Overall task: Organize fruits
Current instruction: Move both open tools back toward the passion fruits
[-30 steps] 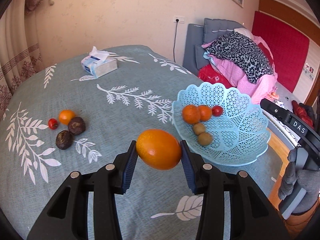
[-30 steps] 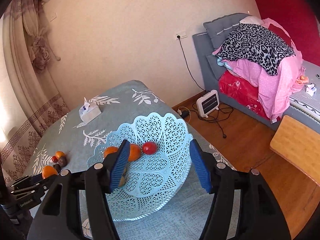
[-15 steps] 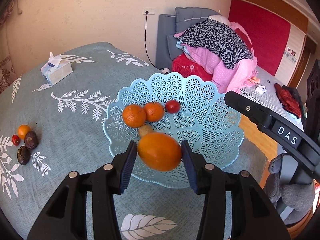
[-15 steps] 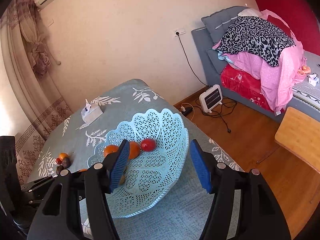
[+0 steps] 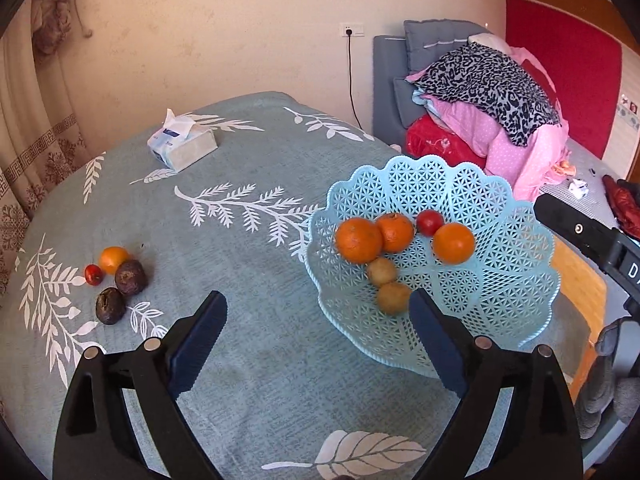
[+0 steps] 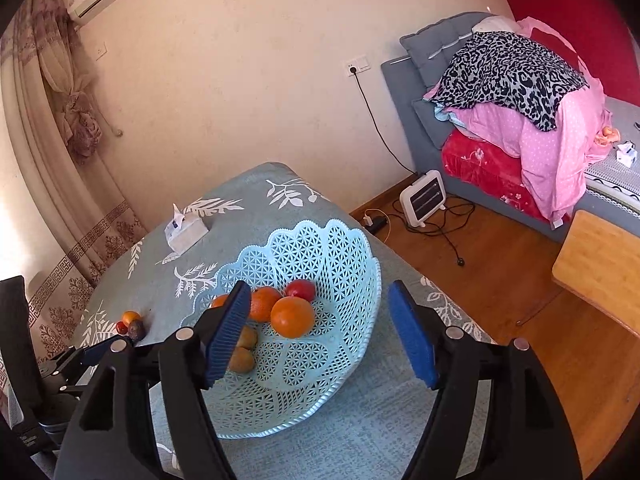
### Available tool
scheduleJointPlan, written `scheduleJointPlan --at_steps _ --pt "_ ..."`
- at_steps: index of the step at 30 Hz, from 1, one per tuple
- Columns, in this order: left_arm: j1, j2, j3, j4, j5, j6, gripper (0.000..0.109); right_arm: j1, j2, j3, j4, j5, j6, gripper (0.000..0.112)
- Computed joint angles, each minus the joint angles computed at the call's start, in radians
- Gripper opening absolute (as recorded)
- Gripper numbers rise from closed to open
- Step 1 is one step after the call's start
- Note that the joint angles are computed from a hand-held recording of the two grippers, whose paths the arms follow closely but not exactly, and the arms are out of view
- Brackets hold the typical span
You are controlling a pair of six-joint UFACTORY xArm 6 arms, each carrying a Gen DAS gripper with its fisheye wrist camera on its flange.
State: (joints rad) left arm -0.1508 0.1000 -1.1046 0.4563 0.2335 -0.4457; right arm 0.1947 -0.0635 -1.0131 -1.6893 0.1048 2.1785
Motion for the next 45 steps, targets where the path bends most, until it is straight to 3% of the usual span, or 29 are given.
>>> scheduleJointPlan --at_steps 2,6,23,45 --pt "0.006 0.000 0.001 0.028 0.008 -0.028 0.091 0.001 0.000 -0.001 -0.006 0.003 0.009 0.074" --pt "0.017 0.001 -0.012 0.227 0.046 -0.193 0.092 0.002 0.002 -0.001 -0.002 0.005 0.008 0.075" --pt "0.080 -0.046 0.047 0.225 0.001 -0.212 0.092 0.050 0.010 -0.005 0.043 0.061 -0.075 0.075" --pt "0.310 -0.086 0.129 0.178 -0.046 -0.211 0.092 0.143 0.042 -0.053 0.076 0.099 -0.221 0.075"
